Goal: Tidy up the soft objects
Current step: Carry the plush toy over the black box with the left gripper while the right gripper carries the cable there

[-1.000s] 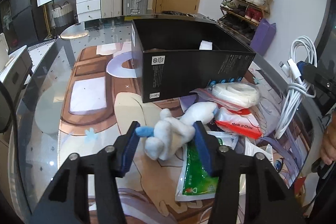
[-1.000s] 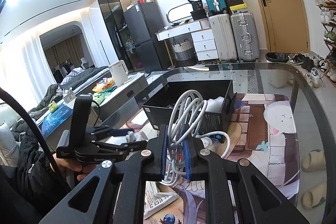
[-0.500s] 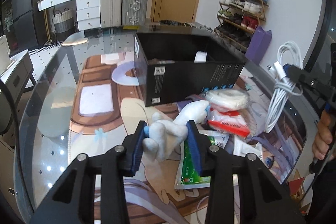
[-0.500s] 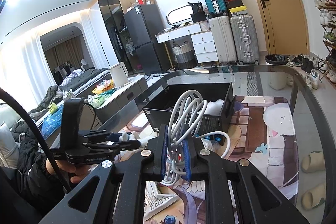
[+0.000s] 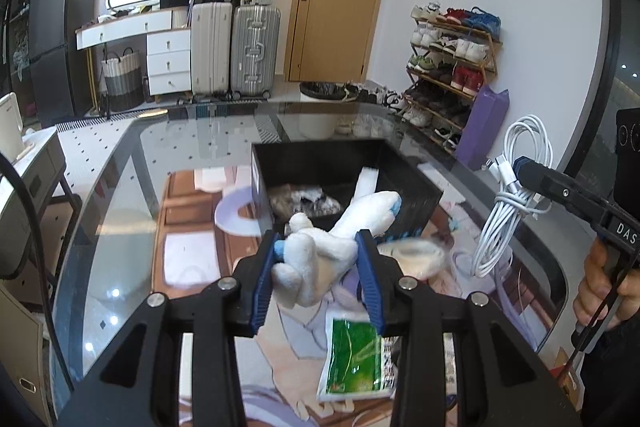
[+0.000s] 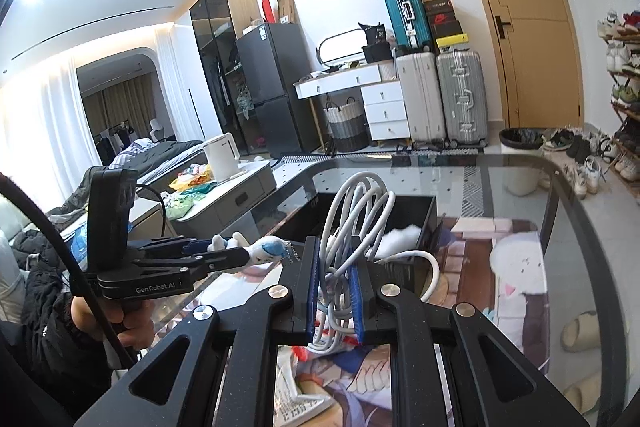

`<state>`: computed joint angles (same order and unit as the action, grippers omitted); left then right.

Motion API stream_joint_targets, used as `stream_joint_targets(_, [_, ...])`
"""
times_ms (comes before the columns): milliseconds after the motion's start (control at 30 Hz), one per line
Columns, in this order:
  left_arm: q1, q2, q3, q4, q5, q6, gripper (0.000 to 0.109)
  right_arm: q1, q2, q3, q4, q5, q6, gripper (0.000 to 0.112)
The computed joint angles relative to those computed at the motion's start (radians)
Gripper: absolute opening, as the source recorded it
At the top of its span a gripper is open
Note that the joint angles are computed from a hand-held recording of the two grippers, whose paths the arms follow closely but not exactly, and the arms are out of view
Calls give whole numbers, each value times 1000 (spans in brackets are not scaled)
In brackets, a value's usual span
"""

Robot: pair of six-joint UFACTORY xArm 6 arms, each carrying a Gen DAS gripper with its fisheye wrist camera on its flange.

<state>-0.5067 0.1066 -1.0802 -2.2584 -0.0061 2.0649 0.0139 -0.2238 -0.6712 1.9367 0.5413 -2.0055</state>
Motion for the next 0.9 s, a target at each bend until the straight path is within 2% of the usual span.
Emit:
stream_joint_targets(133, [9,18,-44,-34,-4,37,37,14,6,-29,25,-25,-24,13])
stream_joint_targets(433, [8,96,-143,54,-18,-62,37,46,70,-122,66,-85,-68,13])
stream_joint_targets(900, [5,226,-255,316,-30,-335,37,70,235,-305,80,-163,-90,13])
